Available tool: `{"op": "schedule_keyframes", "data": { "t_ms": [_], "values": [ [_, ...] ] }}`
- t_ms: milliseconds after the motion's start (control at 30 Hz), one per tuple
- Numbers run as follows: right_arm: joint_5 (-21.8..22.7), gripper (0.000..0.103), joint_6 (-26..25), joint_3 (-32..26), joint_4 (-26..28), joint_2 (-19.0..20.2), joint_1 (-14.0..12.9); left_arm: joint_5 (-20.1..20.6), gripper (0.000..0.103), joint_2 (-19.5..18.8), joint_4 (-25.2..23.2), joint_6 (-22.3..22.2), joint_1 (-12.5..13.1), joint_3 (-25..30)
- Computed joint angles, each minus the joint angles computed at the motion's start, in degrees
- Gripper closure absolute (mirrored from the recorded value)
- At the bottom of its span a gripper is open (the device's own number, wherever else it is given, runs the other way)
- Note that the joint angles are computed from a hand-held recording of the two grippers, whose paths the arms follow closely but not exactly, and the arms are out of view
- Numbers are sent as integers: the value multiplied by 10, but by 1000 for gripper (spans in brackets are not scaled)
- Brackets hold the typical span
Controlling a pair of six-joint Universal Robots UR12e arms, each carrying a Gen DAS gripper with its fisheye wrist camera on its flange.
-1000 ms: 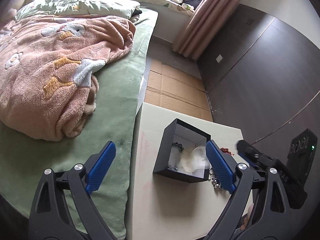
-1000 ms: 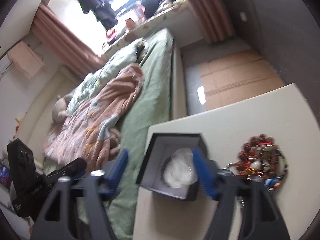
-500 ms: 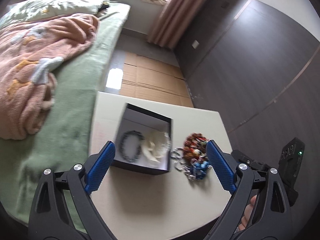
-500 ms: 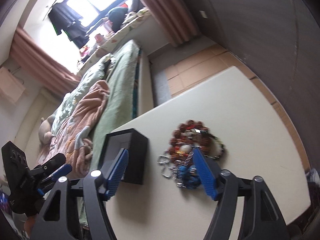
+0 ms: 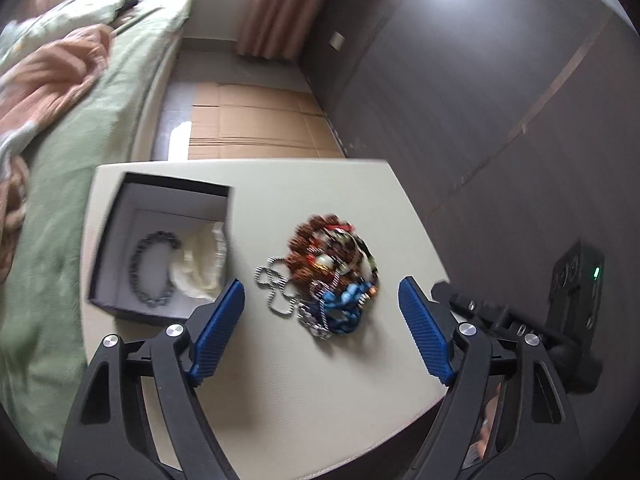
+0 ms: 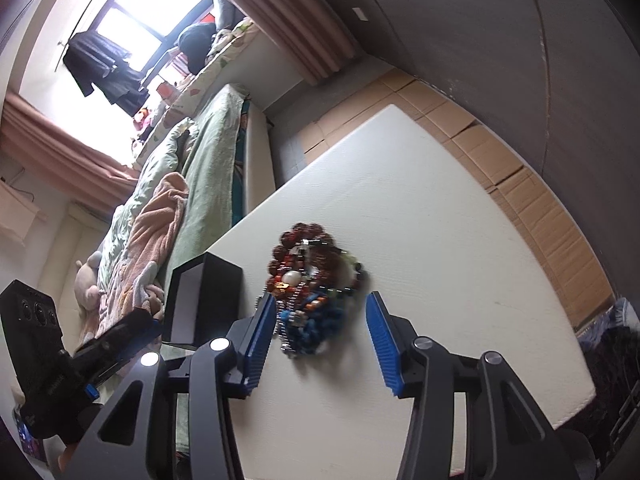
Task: Organize jewelry
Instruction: 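Grasp the blue beaded strand in the pile with the left tool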
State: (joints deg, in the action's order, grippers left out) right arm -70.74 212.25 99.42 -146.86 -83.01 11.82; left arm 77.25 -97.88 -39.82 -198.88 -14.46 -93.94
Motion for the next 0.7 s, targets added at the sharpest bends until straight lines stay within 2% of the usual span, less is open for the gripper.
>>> {"op": "schedule_keyframes", "data": {
  "t_ms": [100, 200, 367, 433, 500, 600, 700],
  "values": [
    [-2, 57, 5, 8, 3, -5, -5, 6, 24, -14, -25, 52, -14, 17],
    [-4, 56, 9, 18, 0, -10, -10, 11, 24, -25, -48, 85, -25, 32],
    [-7, 55, 14, 35, -4, -20, -21, 41, 24, -47, -75, 141, -46, 54],
    [-7, 52, 13, 41, -4, -24, -25, 52, 24, -54, -81, 152, -52, 61],
    [-11, 41, 14, 45, -3, -27, -27, 66, 24, -61, -83, 163, -58, 67],
    [-18, 40, 12, 49, -2, -33, -31, 77, 24, -70, -88, 176, -63, 75],
    [-19, 40, 12, 52, 1, -35, -34, 88, 35, -78, -96, 186, -66, 81]
  ]
}}
